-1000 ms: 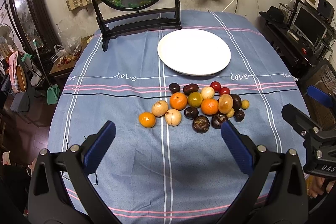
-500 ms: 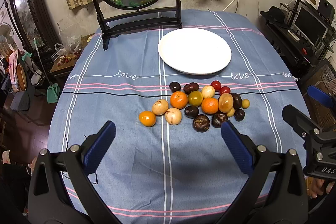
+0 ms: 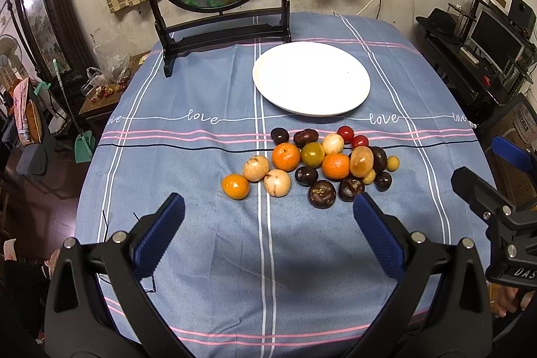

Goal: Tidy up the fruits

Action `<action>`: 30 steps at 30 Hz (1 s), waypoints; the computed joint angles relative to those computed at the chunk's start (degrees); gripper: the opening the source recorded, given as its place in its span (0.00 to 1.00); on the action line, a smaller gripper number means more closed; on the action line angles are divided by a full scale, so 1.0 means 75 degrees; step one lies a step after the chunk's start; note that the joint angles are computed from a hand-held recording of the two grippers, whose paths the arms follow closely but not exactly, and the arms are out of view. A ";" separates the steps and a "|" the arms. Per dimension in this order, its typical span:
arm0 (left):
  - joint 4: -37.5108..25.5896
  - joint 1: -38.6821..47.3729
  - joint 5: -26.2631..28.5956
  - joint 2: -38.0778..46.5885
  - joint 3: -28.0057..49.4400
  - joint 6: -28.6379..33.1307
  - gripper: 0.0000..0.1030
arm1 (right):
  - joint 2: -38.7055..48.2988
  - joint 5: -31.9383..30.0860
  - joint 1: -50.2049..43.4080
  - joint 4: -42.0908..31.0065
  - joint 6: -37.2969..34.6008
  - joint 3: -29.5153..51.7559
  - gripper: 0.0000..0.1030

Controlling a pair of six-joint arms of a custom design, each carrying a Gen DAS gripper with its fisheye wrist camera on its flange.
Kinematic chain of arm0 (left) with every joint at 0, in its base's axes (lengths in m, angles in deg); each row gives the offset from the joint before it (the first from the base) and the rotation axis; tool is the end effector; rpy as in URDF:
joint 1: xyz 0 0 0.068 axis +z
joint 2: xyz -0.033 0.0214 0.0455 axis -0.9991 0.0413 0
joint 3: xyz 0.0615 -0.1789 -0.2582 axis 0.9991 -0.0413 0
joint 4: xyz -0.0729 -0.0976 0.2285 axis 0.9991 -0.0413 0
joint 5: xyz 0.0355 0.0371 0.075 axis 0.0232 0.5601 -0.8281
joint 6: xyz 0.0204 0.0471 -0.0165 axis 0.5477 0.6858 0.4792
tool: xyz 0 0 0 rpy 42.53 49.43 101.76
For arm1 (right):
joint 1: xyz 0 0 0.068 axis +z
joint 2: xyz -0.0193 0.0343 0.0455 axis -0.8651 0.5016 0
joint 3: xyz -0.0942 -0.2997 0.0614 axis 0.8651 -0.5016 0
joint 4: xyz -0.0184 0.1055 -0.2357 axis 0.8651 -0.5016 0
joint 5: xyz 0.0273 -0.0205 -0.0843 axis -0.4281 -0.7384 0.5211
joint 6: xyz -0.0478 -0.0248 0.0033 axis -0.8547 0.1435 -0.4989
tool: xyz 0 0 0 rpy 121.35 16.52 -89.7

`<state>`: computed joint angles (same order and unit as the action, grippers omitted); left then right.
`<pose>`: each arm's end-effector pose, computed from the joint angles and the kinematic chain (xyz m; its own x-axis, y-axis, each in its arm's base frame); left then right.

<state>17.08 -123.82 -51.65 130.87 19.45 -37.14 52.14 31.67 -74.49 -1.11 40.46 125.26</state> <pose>0.2032 -0.1334 0.3327 -0.8116 0.0767 -0.5791 0.0586 0.9970 0.0499 0.1963 -0.0370 0.3220 -0.7050 -0.0739 -0.7053 -0.2069 0.9727 0.1050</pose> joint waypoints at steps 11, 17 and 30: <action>-0.0029 0.0042 0.0045 0.0022 0.0035 0.0003 0.98 | 0.0005 0.0008 -0.0002 -0.0008 -0.0004 0.0011 0.99; -0.0072 0.0060 0.0077 0.0025 0.0050 -0.0010 0.98 | 0.0007 0.0006 0.0001 -0.0010 -0.0007 0.0010 0.99; -0.0097 0.0067 0.0099 0.0042 0.0041 -0.0035 0.98 | 0.0013 -0.0012 -0.0029 0.0006 -0.0073 -0.0042 0.99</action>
<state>16.36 -123.32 -50.91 131.19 19.76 -37.41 52.24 31.58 -74.71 -1.07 39.91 124.94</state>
